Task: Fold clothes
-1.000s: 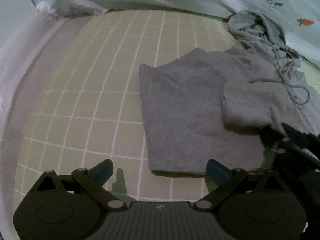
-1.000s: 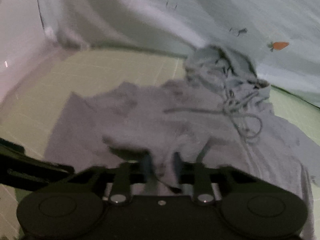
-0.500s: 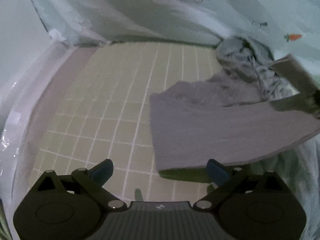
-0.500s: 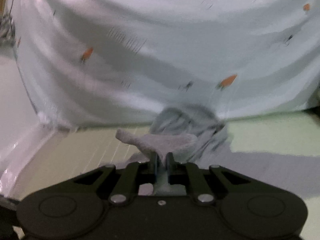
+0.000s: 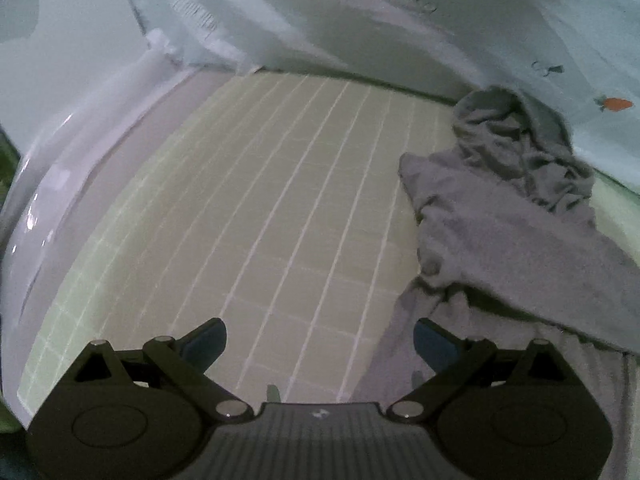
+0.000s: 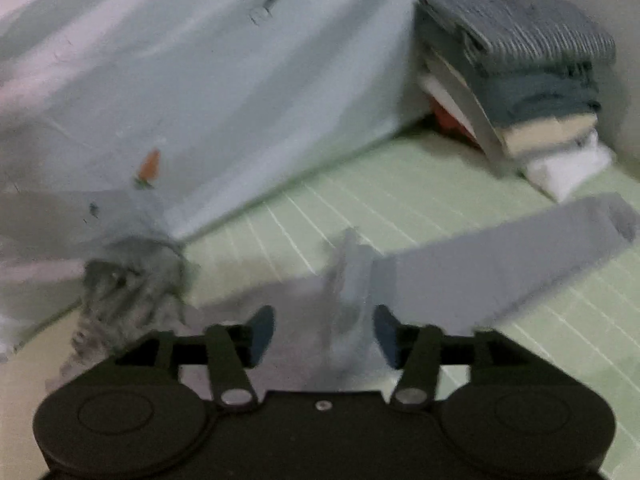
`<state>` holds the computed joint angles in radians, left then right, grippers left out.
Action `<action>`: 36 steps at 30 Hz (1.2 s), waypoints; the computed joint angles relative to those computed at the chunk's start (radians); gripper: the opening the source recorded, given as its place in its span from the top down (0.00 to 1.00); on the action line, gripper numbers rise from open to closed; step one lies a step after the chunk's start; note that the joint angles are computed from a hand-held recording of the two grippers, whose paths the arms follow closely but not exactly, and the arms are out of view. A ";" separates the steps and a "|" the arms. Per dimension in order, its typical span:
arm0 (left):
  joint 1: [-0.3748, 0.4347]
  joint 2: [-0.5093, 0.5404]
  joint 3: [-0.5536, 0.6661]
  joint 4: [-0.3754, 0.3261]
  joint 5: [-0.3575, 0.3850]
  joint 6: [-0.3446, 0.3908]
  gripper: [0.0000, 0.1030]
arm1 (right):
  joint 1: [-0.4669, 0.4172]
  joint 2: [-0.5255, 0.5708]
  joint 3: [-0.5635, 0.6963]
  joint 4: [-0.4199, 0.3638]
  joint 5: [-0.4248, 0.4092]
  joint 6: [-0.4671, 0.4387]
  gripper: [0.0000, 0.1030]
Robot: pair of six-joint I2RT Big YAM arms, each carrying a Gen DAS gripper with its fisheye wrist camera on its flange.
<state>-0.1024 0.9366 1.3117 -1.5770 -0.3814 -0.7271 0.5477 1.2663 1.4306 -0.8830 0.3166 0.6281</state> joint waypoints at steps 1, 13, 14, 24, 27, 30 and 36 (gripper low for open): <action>0.003 0.006 -0.003 -0.002 0.007 -0.004 0.04 | -0.009 -0.003 -0.011 -0.006 -0.016 -0.004 0.33; 0.067 0.166 0.048 0.104 0.076 0.088 0.04 | -0.137 0.159 0.058 -0.075 -0.028 -0.014 0.18; 0.068 0.178 0.056 0.108 0.077 0.102 0.04 | -0.145 0.184 0.081 -0.103 -0.025 -0.009 0.17; 0.072 0.224 0.050 0.094 0.098 0.113 0.04 | -0.183 0.181 0.058 -0.067 -0.131 -0.221 0.87; 0.069 0.223 0.045 0.095 0.094 0.122 0.04 | -0.185 0.165 0.080 -0.043 -0.140 -0.248 0.89; 0.071 0.224 0.042 0.095 0.094 0.130 0.04 | -0.177 0.127 0.105 0.017 -0.106 -0.279 0.90; 0.072 0.226 0.028 0.103 0.111 0.113 0.03 | -0.189 0.070 0.094 0.094 -0.031 -0.242 0.90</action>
<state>-0.0307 1.1625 1.3393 -1.4740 -0.2705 -0.6138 0.3585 1.3359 1.5246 -0.7891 0.2854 0.3863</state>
